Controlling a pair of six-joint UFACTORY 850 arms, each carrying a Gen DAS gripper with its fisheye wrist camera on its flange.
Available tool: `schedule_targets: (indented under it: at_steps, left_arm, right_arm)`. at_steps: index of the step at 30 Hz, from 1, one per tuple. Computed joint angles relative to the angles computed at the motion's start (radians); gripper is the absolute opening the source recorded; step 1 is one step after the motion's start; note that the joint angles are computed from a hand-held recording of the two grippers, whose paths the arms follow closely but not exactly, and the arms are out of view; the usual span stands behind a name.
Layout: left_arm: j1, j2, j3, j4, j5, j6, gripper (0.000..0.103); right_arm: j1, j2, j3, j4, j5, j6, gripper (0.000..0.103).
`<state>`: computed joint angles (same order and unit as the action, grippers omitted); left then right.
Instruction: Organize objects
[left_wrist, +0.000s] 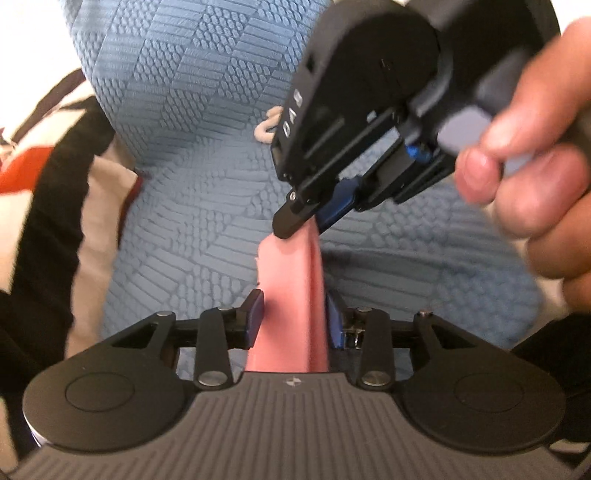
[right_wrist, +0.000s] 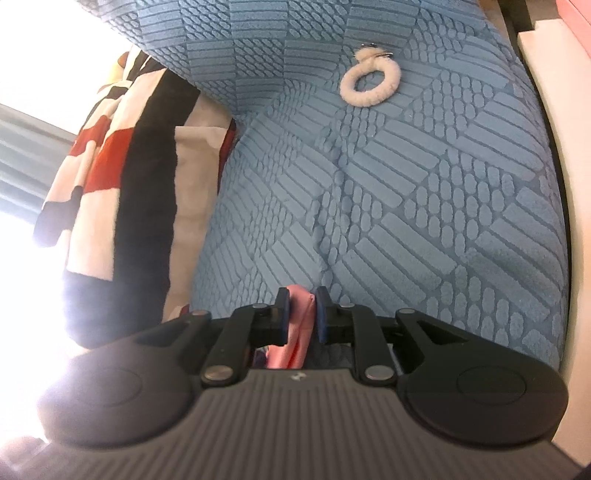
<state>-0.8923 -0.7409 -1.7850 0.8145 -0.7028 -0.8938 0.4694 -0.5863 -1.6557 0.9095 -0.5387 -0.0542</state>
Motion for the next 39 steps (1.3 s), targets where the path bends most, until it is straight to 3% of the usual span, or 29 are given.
schedule_targets:
  at_steps: [6, 8, 10, 17, 21, 25, 30, 34, 39]
  left_arm:
    - [-0.009, -0.058, -0.054, 0.094, -0.066, 0.043, 0.039]
    - [0.002, -0.063, -0.067, 0.06, -0.048, 0.076, 0.025]
    - [0.018, -0.057, -0.072, 0.01, -0.018, 0.101, 0.02]
    - [0.136, -0.035, -0.102, -0.4, 0.143, 0.269, 0.015]
    - [0.205, -0.026, -0.096, -0.683, 0.238, 0.397, 0.015]
    - [0.238, -0.034, -0.103, -0.832, 0.255, 0.482, 0.015]
    - [0.263, -0.041, -0.105, -1.003, 0.26, 0.603, 0.015]
    - [0.285, -0.041, -0.093, -1.181, 0.27, 0.734, 0.015]
    - [0.316, -0.04, -0.072, -1.468, 0.267, 0.929, 0.015]
  right_arm:
    - [-0.002, 0.007, 0.01, 0.031, 0.008, -0.003, 0.018]
    - [-0.004, 0.009, 0.01, 0.029, 0.017, 0.003, 0.018]
    - [-0.01, 0.011, 0.013, 0.049, 0.03, -0.011, 0.019]
    - [-0.028, 0.027, -0.002, 0.087, 0.161, -0.109, 0.022]
    - [-0.029, -0.008, -0.065, -0.172, 0.227, 0.083, 0.044]
    - [-0.026, -0.099, -0.202, -0.508, 0.177, 0.346, 0.044]
    - [-0.025, -0.262, -0.447, -0.751, 0.056, 0.453, 0.044]
    - [-0.032, -0.369, -0.605, -0.856, -0.028, 0.507, 0.043]
    - [-0.048, -0.452, -0.728, -0.833, -0.074, 0.462, 0.042]
